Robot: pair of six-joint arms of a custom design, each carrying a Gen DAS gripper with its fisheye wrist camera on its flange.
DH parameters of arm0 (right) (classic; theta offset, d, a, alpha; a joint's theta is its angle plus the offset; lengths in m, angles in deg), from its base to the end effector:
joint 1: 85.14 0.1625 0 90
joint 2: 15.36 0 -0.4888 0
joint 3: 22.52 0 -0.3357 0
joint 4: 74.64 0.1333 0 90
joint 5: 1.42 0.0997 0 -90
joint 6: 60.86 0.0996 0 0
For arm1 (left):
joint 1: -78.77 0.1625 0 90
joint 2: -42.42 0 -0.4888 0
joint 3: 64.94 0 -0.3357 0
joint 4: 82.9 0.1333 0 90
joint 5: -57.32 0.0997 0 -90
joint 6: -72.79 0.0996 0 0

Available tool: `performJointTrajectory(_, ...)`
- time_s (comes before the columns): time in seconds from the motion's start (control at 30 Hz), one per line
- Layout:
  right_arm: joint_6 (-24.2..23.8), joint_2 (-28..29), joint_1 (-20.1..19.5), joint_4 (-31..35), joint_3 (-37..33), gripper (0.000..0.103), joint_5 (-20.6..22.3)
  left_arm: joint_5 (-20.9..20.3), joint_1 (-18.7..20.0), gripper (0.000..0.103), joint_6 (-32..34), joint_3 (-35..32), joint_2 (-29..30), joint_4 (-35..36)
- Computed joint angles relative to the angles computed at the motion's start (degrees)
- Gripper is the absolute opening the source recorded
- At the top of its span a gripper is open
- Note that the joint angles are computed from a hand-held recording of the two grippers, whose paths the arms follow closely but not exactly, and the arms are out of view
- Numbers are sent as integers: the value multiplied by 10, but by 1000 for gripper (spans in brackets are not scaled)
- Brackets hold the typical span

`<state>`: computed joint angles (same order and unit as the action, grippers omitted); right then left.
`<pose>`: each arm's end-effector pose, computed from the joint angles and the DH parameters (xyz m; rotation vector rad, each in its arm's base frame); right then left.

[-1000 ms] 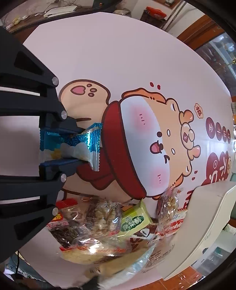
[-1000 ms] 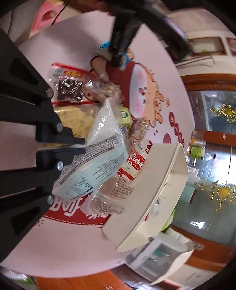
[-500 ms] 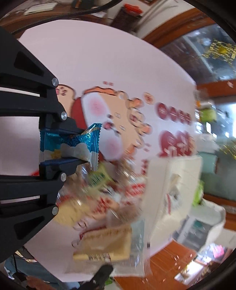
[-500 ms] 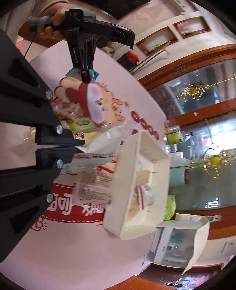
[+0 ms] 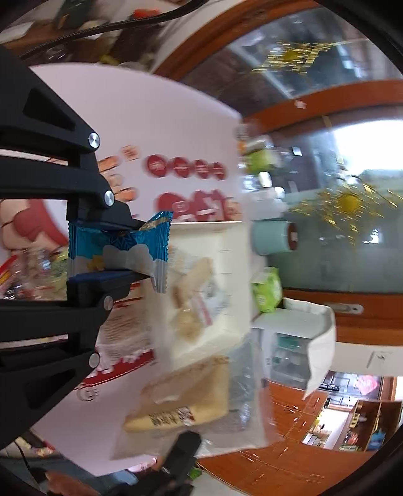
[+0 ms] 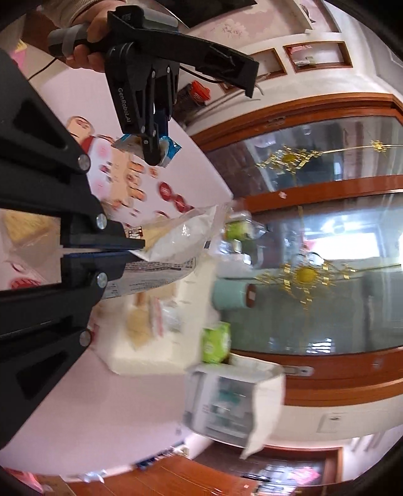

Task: Organize snacks
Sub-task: 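Carry both snacks over the white tray and open both grippers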

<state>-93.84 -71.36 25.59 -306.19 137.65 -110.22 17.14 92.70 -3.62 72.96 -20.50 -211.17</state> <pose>0.2106 -0.2706 0.2279 1.0566 -2.4129 0.8382 -0.2903 -0.2877 0.1624 0.3333 2.2070 -0.8210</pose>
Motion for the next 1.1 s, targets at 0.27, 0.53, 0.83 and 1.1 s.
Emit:
performJointTrajectory(0.27,-25,-85,22,133,-125,1,-16,75,60,20,107,-107,26,15)
performJointTrajectory(0.53,-20,-87,1,210,-215,1,-19,110,117,20,194,-188,91,-26)
performJointTrajectory(0.83,7,-62,-34,277,-277,2,-19,110,161,20,223,-237,143,-46)
performJointTrajectory(1.1,18,-33,-52,318,-315,4,-47,99,179,47,212,-253,165,-42)
